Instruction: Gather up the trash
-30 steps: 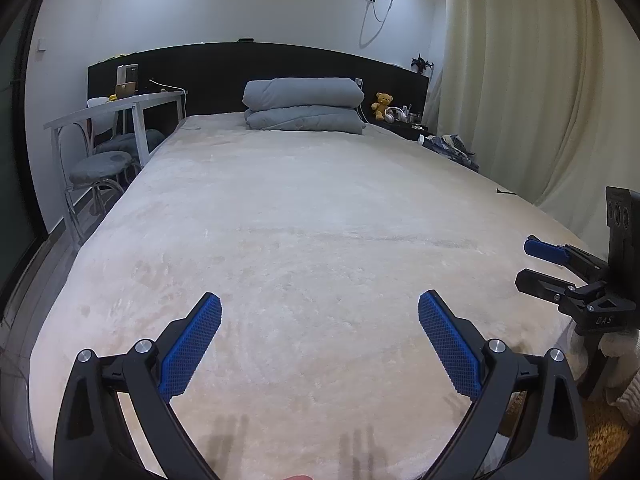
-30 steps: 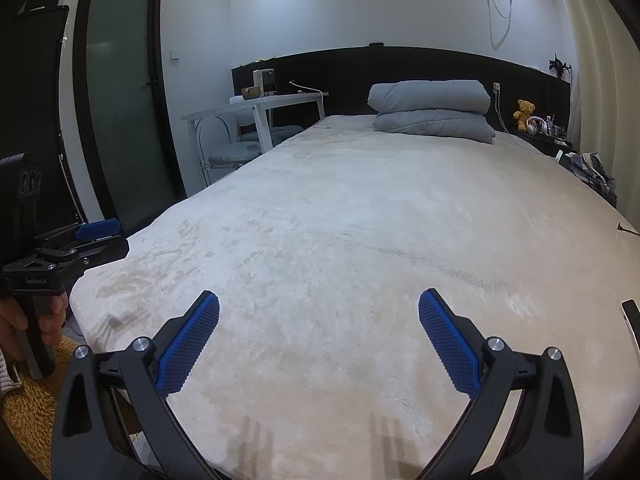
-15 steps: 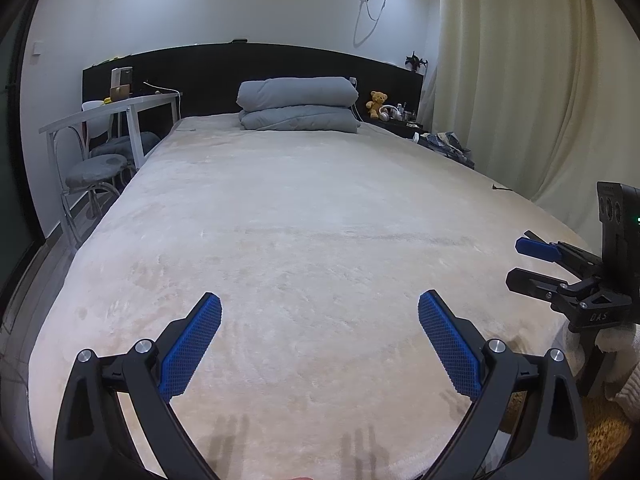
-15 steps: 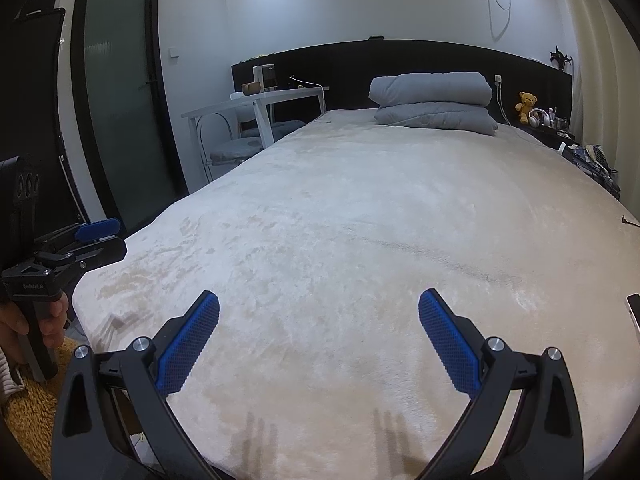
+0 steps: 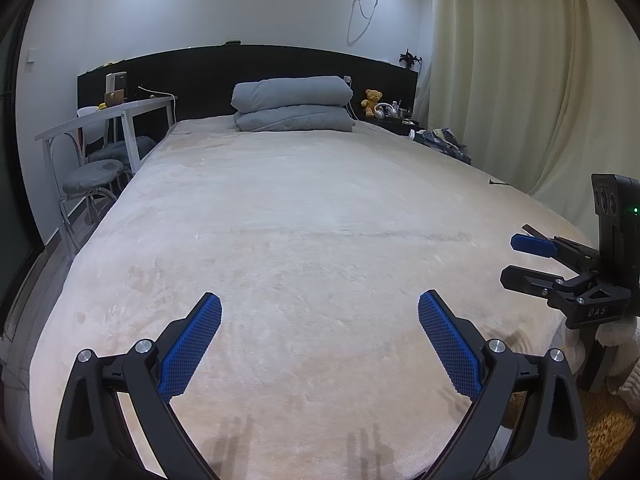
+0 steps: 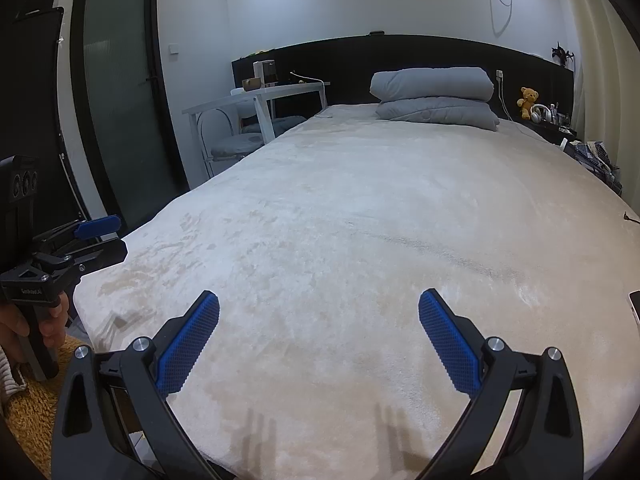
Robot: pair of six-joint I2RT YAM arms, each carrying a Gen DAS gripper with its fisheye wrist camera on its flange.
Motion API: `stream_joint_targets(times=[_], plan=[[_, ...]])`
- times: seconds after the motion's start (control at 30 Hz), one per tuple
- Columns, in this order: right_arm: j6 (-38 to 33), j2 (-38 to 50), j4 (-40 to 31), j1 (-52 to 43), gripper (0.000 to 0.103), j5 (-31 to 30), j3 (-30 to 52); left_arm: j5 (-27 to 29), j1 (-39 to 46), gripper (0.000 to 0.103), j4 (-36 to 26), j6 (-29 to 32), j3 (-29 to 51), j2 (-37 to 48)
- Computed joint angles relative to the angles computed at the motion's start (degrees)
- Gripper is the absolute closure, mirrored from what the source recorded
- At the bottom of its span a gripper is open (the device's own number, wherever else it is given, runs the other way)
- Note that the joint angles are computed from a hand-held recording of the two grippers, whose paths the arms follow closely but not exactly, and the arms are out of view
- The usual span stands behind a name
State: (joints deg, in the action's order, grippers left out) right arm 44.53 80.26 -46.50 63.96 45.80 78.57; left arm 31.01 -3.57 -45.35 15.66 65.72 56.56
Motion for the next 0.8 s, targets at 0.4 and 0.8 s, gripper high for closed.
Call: stream_joint_targets(times=[0.4,0.8], plan=[[0.3,0.0,-0.2,0.2,0.004,0.0,0.0,-0.1,-0.3,0.006,0.2,0.3,-0.4,-0.6],[0.2,0.0,-0.1,0.3,0.004,0.0,-0.2,-1.1,-0.9,0.006,0.0,0.4,-0.2,-0.7]])
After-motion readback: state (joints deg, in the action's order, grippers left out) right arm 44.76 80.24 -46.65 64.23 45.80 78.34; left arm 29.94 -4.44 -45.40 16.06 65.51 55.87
